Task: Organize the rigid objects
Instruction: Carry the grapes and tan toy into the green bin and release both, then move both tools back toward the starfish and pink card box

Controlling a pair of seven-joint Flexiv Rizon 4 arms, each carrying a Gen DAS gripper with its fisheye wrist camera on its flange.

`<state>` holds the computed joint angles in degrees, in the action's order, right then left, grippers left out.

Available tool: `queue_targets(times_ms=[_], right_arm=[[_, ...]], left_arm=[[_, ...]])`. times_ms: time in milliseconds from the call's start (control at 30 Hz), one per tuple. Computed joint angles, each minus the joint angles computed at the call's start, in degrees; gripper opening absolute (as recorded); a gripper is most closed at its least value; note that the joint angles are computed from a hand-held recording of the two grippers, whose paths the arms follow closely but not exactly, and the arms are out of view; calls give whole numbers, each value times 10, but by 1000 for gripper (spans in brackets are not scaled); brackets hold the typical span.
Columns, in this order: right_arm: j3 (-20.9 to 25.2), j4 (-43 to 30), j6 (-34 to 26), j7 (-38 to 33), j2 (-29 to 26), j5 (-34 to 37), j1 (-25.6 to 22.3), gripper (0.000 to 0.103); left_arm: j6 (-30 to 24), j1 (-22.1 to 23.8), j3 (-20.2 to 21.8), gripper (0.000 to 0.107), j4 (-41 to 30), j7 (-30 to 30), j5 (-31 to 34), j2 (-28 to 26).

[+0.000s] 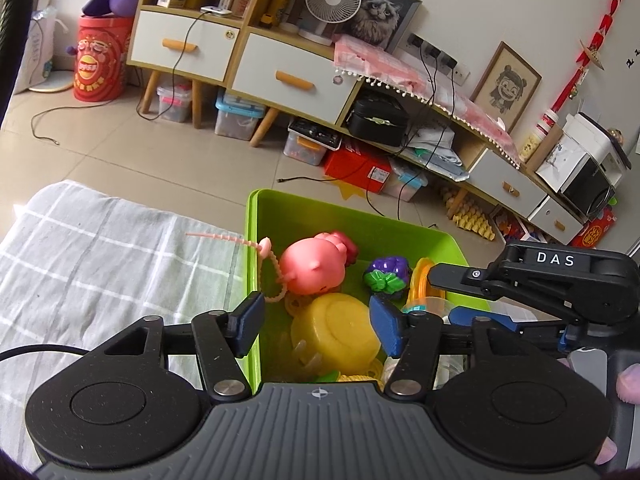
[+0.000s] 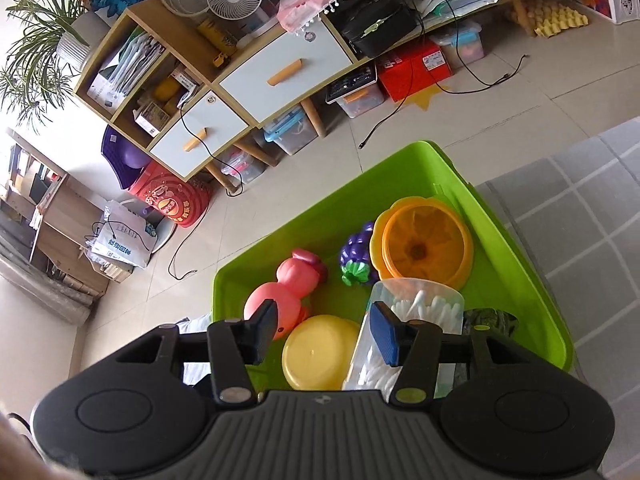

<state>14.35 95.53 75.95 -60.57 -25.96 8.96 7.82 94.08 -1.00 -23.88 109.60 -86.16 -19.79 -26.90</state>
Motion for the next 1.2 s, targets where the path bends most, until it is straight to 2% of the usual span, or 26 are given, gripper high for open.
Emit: queue_targets(times_ms=[467, 600, 733, 933, 1200], right_arm=[[-11, 54, -16, 2, 76, 0, 8, 37], [-15, 76, -18, 1, 104, 0, 13, 42], [-20, 101, -16, 2, 129, -1, 19, 44], [-23, 132, -15, 2, 160, 7, 25, 48], [-25, 166, -18, -11, 188, 23, 33, 49]], left_arm=[[-16, -3, 3, 77, 37, 15, -20, 52], [-22, -6, 7, 82, 55, 23, -35, 73], [-24, 1, -3, 84, 78, 40, -62, 94], [-31, -20, 17, 87, 99, 64, -91, 115], [-23, -13, -8, 89, 140, 122, -168, 139]])
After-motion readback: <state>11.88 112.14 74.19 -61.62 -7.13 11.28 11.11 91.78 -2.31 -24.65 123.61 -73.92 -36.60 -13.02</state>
